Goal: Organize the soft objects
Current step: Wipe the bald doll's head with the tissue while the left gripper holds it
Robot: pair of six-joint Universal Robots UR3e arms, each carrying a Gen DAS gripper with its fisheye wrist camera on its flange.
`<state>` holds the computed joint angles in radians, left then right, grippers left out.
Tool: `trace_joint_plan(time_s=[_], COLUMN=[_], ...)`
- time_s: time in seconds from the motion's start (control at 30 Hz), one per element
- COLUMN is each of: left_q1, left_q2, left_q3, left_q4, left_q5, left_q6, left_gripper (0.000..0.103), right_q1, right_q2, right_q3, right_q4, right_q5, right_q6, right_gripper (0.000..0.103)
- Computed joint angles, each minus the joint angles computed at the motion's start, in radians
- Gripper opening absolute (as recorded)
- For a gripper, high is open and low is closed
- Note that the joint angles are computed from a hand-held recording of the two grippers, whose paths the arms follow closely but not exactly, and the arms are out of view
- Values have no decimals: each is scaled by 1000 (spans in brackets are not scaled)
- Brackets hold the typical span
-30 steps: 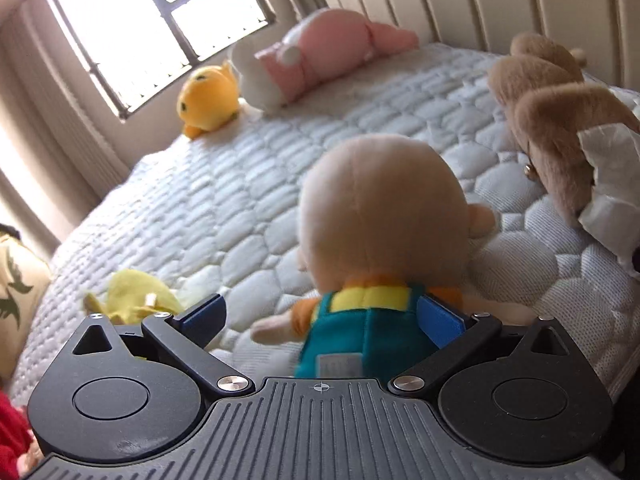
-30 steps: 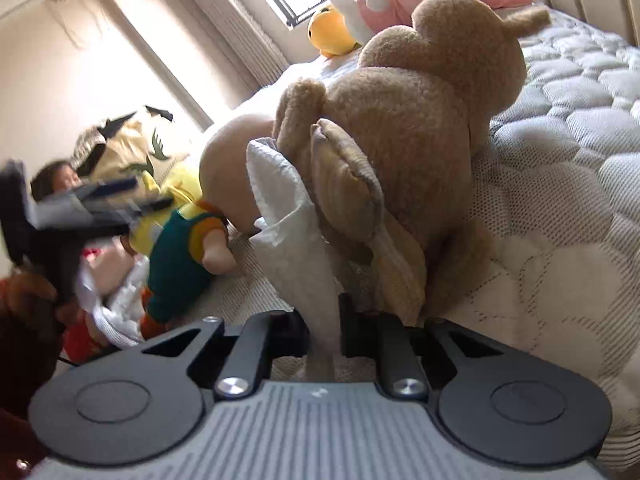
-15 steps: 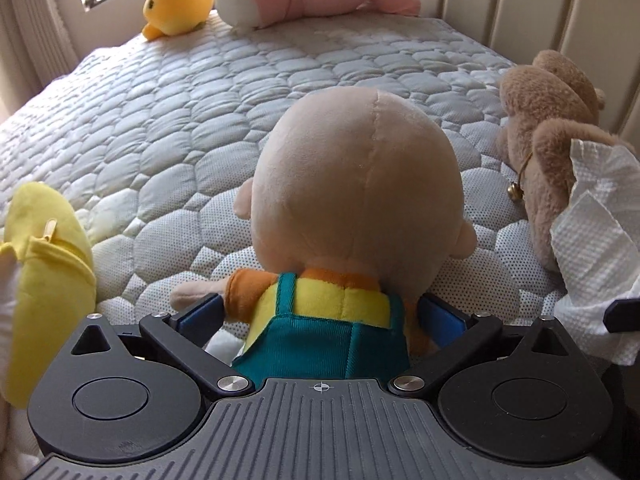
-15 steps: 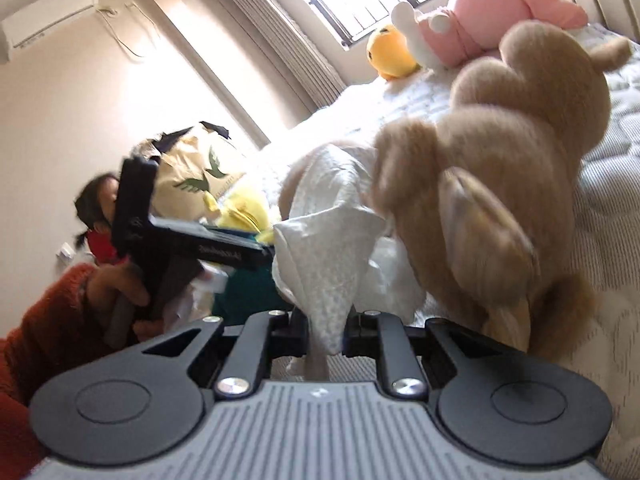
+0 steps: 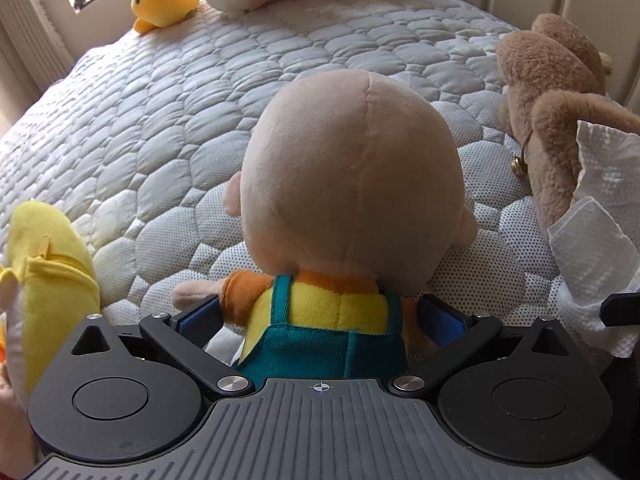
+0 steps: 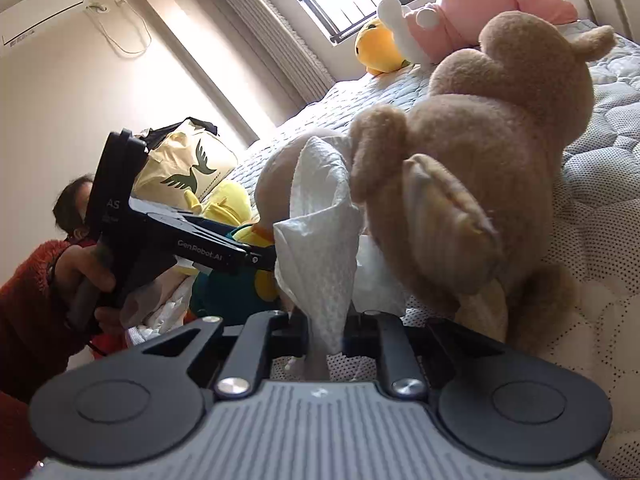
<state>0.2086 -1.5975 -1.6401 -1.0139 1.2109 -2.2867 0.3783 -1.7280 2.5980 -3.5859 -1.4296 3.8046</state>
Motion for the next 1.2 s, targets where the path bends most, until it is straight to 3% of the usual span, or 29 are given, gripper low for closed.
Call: trace_joint_plan(time_s=[0.2,0.33,0.43,0.47,0.5,0.57,0.63,0.67,0.73,0.77,0.8,0.9,1.03,1.1,1.2], left_q1=[82,107,123,129,126,115,91,93,119,146,182,273,249,180,29], left_q2=[53,54,2,-17,-35,-74,-90,-87,-65,-51,-41,12,126,179,229], left_q3=[-46,6,107,132,128,118,74,51,52,77,104,141,30,-83,-335], left_q4=[-16,-63,-84,-71,-21,92,205,244,202,127,41,-154,-153,-41,356], left_q5=[-112,-165,-224,-249,-259,-268,-218,-211,-226,-251,-298,-407,-332,-242,-74], left_q6=[44,30,-82,-142,-192,-292,-374,-380,-328,-288,-236,-44,171,229,312], left_gripper=[101,83,65,51,45,42,40,41,51,71,101,103,103,103,103], right_q1=[5,-1,0,-8,-18,-21,-14,-11,4,12,7,11,-4,1,29], right_q2=[1,28,34,38,42,53,67,68,65,60,61,80,150,195,233], right_q3=[13,-10,-4,2,11,12,2,1,-9,-13,-24,-50,-76,-109,-141], right_q4=[-9,-11,-32,-47,-67,-76,-75,-73,-55,-42,-30,-19,-70,-72,-70], right_q5=[2,3,5,20,34,36,30,29,13,2,3,-18,16,28,23], right_q6=[5,7,7,7,7,8,13,13,7,2,-6,6,13,8,14], right_gripper=[18,18,18,18,18,19,19,19,19,19,19,19,19,19,19])
